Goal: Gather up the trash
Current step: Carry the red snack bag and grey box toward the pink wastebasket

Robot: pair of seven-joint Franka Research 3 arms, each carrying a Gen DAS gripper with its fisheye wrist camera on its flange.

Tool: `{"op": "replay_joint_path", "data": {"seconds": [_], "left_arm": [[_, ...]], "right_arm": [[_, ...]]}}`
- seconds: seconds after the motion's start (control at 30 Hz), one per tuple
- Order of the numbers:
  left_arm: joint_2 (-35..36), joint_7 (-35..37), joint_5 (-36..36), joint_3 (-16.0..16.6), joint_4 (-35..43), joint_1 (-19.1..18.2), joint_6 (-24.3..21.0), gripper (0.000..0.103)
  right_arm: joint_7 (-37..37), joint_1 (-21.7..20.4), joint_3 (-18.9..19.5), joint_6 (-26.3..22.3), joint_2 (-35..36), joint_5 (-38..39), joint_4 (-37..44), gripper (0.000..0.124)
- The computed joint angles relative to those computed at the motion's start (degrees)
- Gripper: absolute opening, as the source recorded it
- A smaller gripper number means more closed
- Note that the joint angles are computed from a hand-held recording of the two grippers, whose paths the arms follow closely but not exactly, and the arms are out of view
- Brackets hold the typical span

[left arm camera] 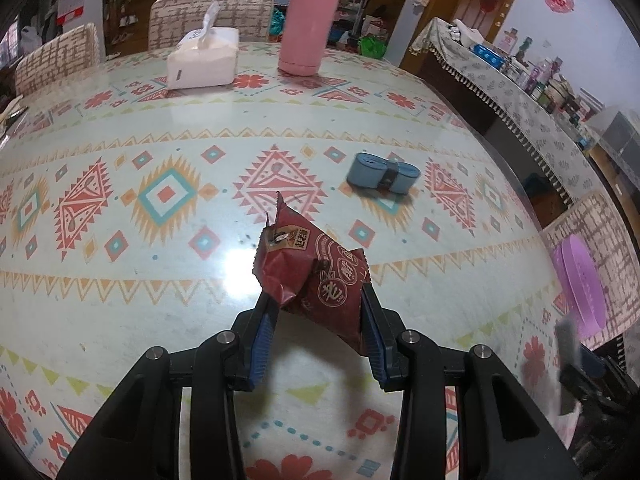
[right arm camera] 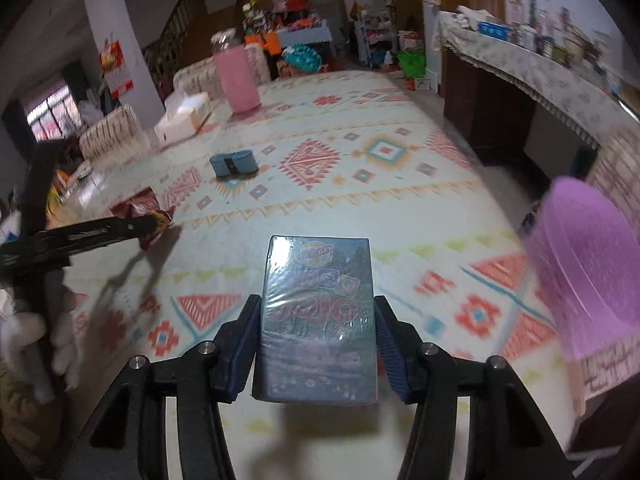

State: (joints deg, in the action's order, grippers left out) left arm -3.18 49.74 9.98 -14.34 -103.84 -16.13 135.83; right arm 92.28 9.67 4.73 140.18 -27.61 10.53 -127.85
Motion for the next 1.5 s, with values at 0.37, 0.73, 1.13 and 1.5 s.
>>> {"op": "replay_joint_path", "data": {"seconds": [0.37, 0.73, 1.13, 1.5], "left_arm": [[-0.54, -2.17, 4.76, -2.49, 2.03, -3.13, -2.80, 0.039], [7.50, -3.40, 19.43, -5.78, 15.53, -10.70, -13.40, 0.039], [16.30, -1.65, 24.92, -3.45, 27.32, -18.37, -18.88, 0.039], [20.98, 0.46, 26.29, -1.75, 34.94, -22.09, -21.53, 0.039]], "right_arm": [[-4.13, -0.42, -5.55, 1.14, -9.48, 8.42, -8.99, 0.059], [-10.02, -0.07, -8.79, 2.48, -11.26, 17.01, -11.39, 0.059], [-14.05, -1.41, -10.66, 2.85, -12.38, 20.36, -11.98, 0.059], [-15.80, -3.15, -12.40, 1.71, -11.41, 23.27, -11.78, 0.059]]}}
